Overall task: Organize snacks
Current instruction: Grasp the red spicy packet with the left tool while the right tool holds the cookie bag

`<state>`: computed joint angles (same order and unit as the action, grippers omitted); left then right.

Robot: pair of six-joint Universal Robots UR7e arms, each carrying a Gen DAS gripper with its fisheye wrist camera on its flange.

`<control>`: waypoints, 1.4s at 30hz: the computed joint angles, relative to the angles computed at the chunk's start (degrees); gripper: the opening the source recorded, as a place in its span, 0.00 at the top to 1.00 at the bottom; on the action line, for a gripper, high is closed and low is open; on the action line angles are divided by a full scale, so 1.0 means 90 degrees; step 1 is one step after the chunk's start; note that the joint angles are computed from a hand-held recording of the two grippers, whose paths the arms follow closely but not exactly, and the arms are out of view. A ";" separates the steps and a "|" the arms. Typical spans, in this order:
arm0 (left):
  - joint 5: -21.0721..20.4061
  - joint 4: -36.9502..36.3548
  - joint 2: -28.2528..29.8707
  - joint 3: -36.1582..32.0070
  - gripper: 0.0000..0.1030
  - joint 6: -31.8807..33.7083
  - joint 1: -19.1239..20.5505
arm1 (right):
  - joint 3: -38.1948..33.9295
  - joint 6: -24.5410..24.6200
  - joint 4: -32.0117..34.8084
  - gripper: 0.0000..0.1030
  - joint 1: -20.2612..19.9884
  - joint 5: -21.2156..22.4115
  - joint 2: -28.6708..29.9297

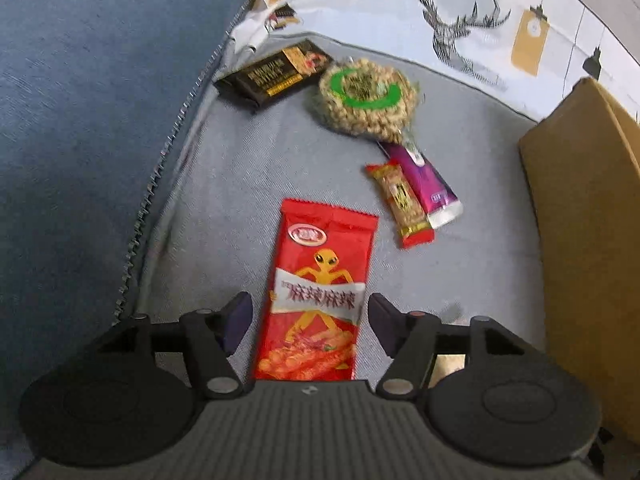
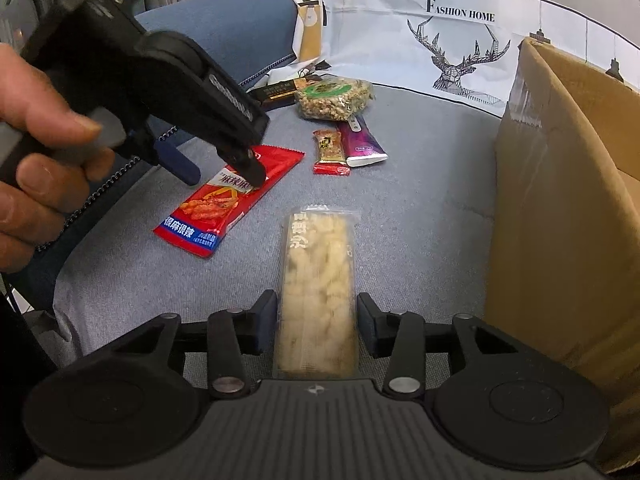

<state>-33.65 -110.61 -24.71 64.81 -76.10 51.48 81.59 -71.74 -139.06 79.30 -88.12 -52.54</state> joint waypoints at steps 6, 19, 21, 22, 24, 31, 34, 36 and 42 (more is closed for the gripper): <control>-0.0071 0.0504 0.0209 -0.0356 0.30 0.0156 0.0028 | -0.0018 -0.0010 0.0004 0.54 -0.0004 -0.0026 0.0013; 0.0265 0.0284 0.0160 -0.0260 0.51 0.0172 -0.0051 | 0.0287 -0.0344 -0.0504 0.63 -0.0087 0.0364 -0.0130; 0.0193 0.0115 0.0123 -0.0196 0.51 0.0198 -0.0035 | 0.0289 -0.0302 -0.0553 0.63 -0.0095 0.0451 -0.0145; 0.0092 0.0141 0.0122 -0.0221 0.51 0.0190 -0.0013 | 0.0289 -0.0307 -0.0542 0.63 -0.0090 0.0418 -0.0144; -0.0069 0.0221 0.0142 -0.0285 0.51 0.0185 0.0025 | 0.0297 -0.0305 -0.0583 0.63 -0.0070 0.0247 -0.0119; -0.0086 0.0057 0.0126 -0.0221 0.50 0.0316 0.0035 | 0.0179 -0.0081 -0.0399 0.57 -0.0022 -0.0021 -0.0038; -0.0085 0.0060 0.0140 -0.0239 0.49 0.0355 0.0042 | 0.0185 -0.0049 -0.0388 0.57 -0.0030 0.0018 -0.0050; -0.0082 0.0075 0.0146 -0.0246 0.49 0.0362 0.0041 | 0.0198 -0.0067 -0.0414 0.57 -0.0031 0.0029 -0.0053; -0.0070 0.0123 0.0166 -0.0277 0.49 0.0381 0.0039 | 0.0266 -0.0226 -0.0556 0.63 -0.0044 0.0069 -0.0070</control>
